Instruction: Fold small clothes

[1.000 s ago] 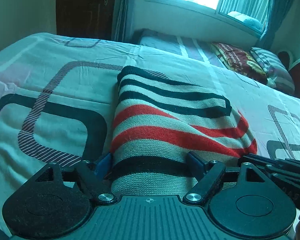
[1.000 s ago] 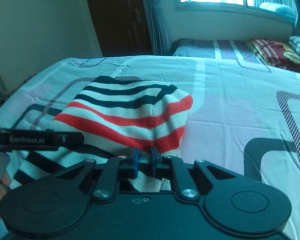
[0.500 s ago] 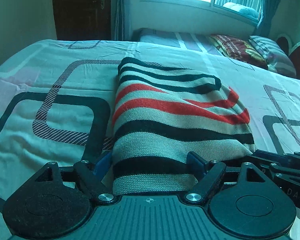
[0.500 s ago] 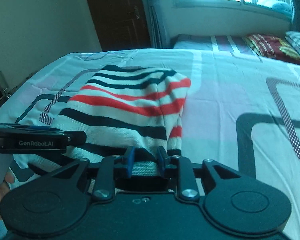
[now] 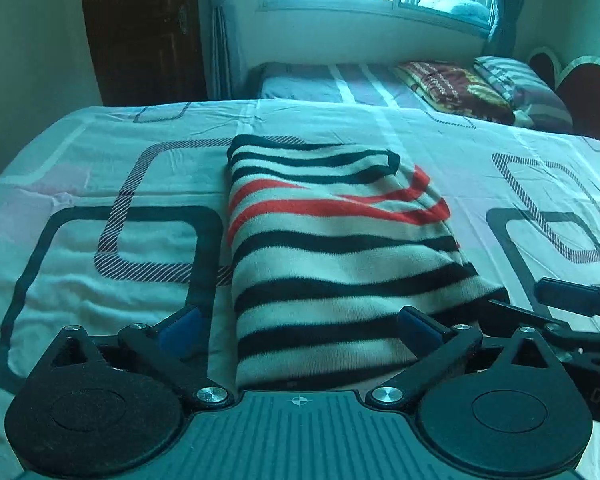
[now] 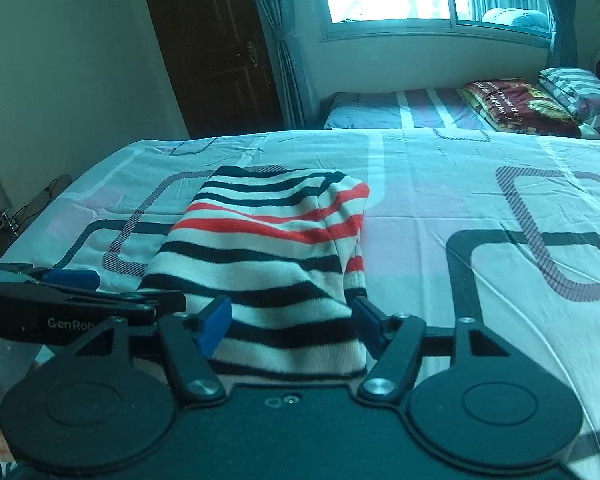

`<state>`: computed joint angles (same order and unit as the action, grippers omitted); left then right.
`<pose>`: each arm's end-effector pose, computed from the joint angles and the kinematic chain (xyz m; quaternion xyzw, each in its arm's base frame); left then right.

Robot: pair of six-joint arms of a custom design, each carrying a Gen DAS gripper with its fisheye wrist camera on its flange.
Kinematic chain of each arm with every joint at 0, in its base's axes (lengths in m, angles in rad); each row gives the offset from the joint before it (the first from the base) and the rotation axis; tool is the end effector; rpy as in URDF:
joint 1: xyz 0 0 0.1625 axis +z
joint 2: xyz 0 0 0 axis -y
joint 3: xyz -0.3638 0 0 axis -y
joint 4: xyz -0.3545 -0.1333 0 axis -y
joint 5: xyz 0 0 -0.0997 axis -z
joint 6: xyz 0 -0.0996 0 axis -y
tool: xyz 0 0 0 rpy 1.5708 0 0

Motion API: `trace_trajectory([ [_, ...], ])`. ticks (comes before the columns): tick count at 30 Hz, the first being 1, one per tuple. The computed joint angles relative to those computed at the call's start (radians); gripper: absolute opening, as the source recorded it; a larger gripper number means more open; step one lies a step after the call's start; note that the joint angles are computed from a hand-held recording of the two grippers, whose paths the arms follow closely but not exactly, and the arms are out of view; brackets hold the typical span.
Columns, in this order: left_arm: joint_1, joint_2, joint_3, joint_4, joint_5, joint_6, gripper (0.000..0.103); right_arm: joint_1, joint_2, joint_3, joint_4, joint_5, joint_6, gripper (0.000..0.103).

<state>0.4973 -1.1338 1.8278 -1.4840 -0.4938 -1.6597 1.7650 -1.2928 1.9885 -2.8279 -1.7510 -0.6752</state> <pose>-0.3024 -0.4156 0.1617 -0.0425 0.8164 -0.3982 0.4161 0.2114 -0.4767 0.2553 0.3804 -0.8785 0.2474 0.1497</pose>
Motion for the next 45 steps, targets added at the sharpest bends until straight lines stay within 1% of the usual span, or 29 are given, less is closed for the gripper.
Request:
trace_trajectory([
  [1,-0.014,-0.002,-0.008,0.039,-0.013,-0.034,0.103,0.003,-0.023,0.017,0.003,-0.004,0.006,0.071],
  [3,-0.044,-0.001,-0.033,0.134,-0.041,-0.119,0.103,0.007,-0.073,0.047,0.021,-0.005,0.015,0.079],
  [5,-0.071,-0.016,-0.037,0.165,-0.074,-0.143,0.103,0.009,-0.124,0.074,0.041,0.003,0.022,0.084],
  [7,-0.115,-0.024,-0.038,0.238,-0.073,-0.215,0.103,0.016,-0.179,0.096,0.074,0.009,0.03,0.087],
  [9,-0.163,-0.028,-0.046,0.315,-0.073,-0.282,0.103,0.027,-0.227,0.11,0.108,0.008,0.035,0.094],
  [13,-0.266,0.005,-0.108,0.535,-0.085,-0.462,0.103,0.055,-0.312,0.128,0.175,-0.008,0.034,0.101],
  [14,-0.287,0.011,-0.12,0.562,-0.093,-0.477,0.103,0.062,-0.328,0.131,0.188,-0.014,0.037,0.102],
  [19,-0.356,0.055,-0.183,0.595,-0.157,-0.512,0.103,0.084,-0.411,0.131,0.295,-0.038,0.059,0.102],
  [22,-0.39,0.067,-0.181,0.525,-0.189,-0.495,0.103,0.078,-0.47,0.151,0.322,-0.036,0.02,0.102],
  [24,-0.409,0.071,-0.169,0.455,-0.212,-0.479,0.103,0.064,-0.522,0.171,0.332,-0.02,-0.012,0.102],
  [26,-0.433,0.083,-0.163,0.413,-0.23,-0.48,0.103,0.049,-0.57,0.188,0.341,-0.009,-0.032,0.102],
  [29,-0.465,0.125,-0.188,0.407,-0.255,-0.499,0.103,0.029,-0.636,0.206,0.363,-0.012,-0.058,0.102],
  [31,-0.481,0.166,-0.23,0.441,-0.277,-0.513,0.103,0.011,-0.68,0.213,0.388,-0.003,-0.08,0.102],
  [35,-0.507,0.277,-0.369,0.591,-0.323,-0.555,0.103,-0.024,-0.753,0.219,0.441,0.018,-0.114,0.102],
  [37,-0.513,0.321,-0.429,0.632,-0.352,-0.596,0.103,-0.043,-0.784,0.215,0.481,0.034,-0.12,0.102],
  [40,-0.536,0.365,-0.469,0.667,-0.348,-0.665,0.103,-0.05,-0.811,0.21,0.517,0.036,-0.131,0.102],
  [43,-0.553,0.418,-0.534,0.754,-0.354,-0.678,0.103,-0.046,-0.829,0.212,0.52,0.024,-0.146,0.102],
  [44,-0.559,0.442,-0.566,0.799,-0.355,-0.705,0.103,-0.045,-0.832,0.212,0.518,0.023,-0.147,0.102],
  [45,-0.562,0.45,-0.579,0.818,-0.359,-0.713,0.103,-0.045,-0.838,0.215,0.51,0.02,-0.143,0.102],
])
